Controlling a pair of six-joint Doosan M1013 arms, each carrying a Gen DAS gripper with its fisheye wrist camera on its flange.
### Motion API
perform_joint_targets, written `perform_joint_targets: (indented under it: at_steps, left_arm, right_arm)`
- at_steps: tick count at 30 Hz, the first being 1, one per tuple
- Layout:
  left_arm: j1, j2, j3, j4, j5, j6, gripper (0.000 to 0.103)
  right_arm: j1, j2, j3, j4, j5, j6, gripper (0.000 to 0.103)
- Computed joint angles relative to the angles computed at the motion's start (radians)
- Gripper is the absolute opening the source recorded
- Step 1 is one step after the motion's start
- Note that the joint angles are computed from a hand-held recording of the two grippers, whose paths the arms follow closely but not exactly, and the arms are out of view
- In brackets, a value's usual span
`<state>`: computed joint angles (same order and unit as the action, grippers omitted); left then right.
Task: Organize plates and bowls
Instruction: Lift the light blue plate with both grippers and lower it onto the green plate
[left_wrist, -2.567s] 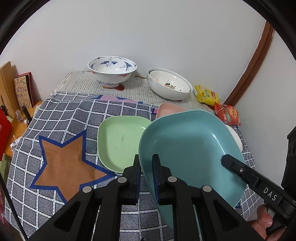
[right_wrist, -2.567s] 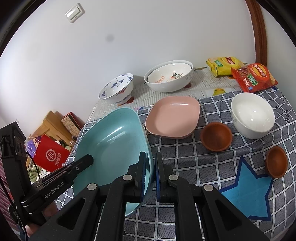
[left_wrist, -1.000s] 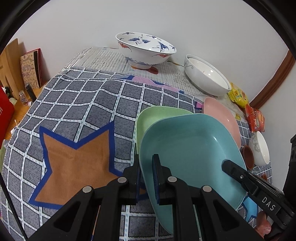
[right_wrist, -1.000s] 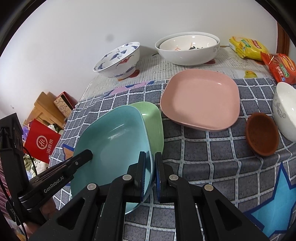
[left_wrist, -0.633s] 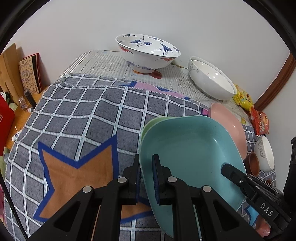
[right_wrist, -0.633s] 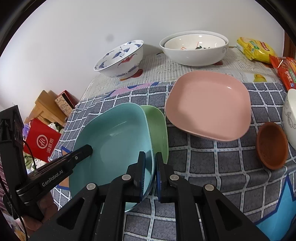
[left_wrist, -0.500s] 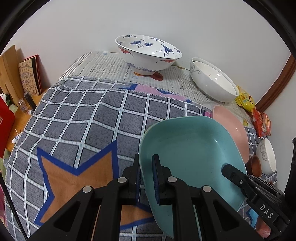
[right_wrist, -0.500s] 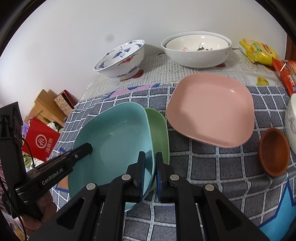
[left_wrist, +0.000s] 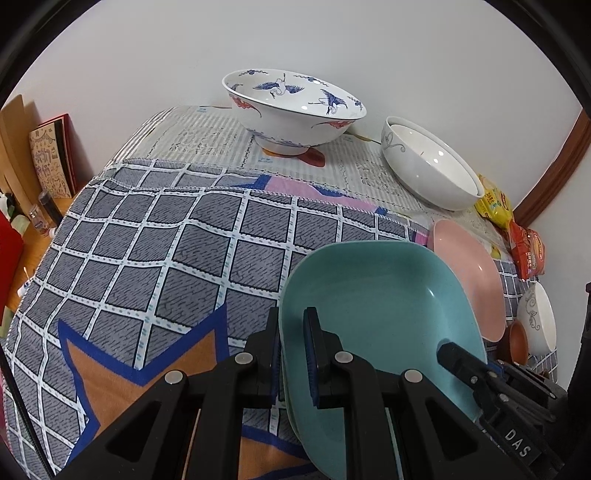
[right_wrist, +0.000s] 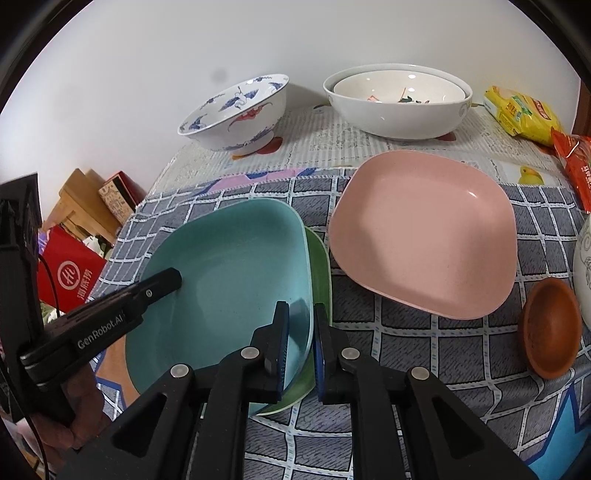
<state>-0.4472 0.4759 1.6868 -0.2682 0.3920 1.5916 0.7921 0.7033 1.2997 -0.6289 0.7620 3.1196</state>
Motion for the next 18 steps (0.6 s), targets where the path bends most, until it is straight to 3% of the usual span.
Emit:
perform_joint_targets:
  at_steps: [18]
  left_arm:
    - [0.008,0.008,-0.005,-0.057,0.013,0.059,0.012]
  right_arm:
    - [0.018,0.031,-0.048,-0.028,0.103,-0.067,0.014]
